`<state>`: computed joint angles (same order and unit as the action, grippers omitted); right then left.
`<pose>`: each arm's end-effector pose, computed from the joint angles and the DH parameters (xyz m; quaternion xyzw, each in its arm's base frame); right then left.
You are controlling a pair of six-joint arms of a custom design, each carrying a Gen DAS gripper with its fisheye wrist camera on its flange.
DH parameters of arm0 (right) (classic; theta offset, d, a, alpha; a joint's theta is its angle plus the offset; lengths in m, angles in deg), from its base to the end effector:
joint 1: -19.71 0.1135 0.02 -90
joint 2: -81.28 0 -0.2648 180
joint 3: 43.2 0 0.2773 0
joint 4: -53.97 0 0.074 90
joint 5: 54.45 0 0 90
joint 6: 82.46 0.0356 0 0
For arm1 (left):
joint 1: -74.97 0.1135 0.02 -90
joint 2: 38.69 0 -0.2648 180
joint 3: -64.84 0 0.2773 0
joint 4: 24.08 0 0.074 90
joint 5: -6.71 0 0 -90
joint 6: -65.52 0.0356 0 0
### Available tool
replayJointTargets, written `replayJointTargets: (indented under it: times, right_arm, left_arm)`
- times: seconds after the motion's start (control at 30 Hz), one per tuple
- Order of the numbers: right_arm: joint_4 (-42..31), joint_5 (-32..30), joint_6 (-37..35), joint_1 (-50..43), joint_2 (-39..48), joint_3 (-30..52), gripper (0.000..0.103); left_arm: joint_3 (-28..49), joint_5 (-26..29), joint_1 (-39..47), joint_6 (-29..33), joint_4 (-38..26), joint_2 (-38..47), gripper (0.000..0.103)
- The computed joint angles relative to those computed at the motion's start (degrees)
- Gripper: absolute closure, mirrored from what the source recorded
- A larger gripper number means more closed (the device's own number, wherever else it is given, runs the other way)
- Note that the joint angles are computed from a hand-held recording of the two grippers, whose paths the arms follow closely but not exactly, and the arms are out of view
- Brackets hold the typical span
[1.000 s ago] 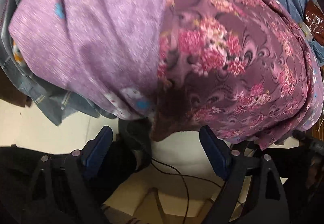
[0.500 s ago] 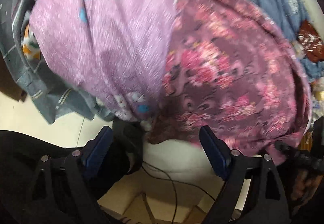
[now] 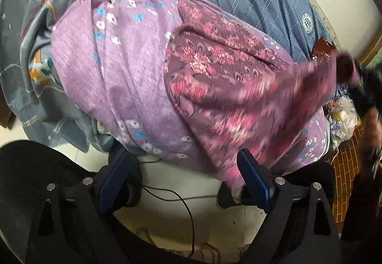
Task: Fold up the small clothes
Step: 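Fold the lifted hem over the shirt body with both grippers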
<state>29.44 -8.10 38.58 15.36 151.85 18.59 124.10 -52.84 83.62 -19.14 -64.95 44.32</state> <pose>0.2904 0.0026 0.2661 0.0802 0.8320 0.4201 0.3533 0.2859 0.0252 0.1701 0.0305 0.9426 -0.2285 0.2416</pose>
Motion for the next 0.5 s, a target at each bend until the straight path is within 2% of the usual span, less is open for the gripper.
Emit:
replayJointTargets:
  times: [0.17,0.3,0.37,0.5]
  right_arm:
    - [5.3,4.8,3.1,1.0,10.7,10.3,0.096]
    - [8.4,7.4,5.9,-0.5,20.5,17.3,0.096]
    - [9.2,8.7,5.8,-1.3,24.8,19.4,0.096]
    - [10.3,7.6,5.1,-5.1,31.6,21.2,0.095]
  left_arm:
    - [1.8,-0.9,-8.0,-5.7,2.3,3.1,0.012]
    - [3.9,-3.1,-15.2,-7.2,5.6,5.6,0.012]
    - [7.0,-3.3,-17.6,-8.5,6.8,9.5,0.012]
    - [13.2,-2.3,-19.5,-12.5,7.5,18.2,0.012]
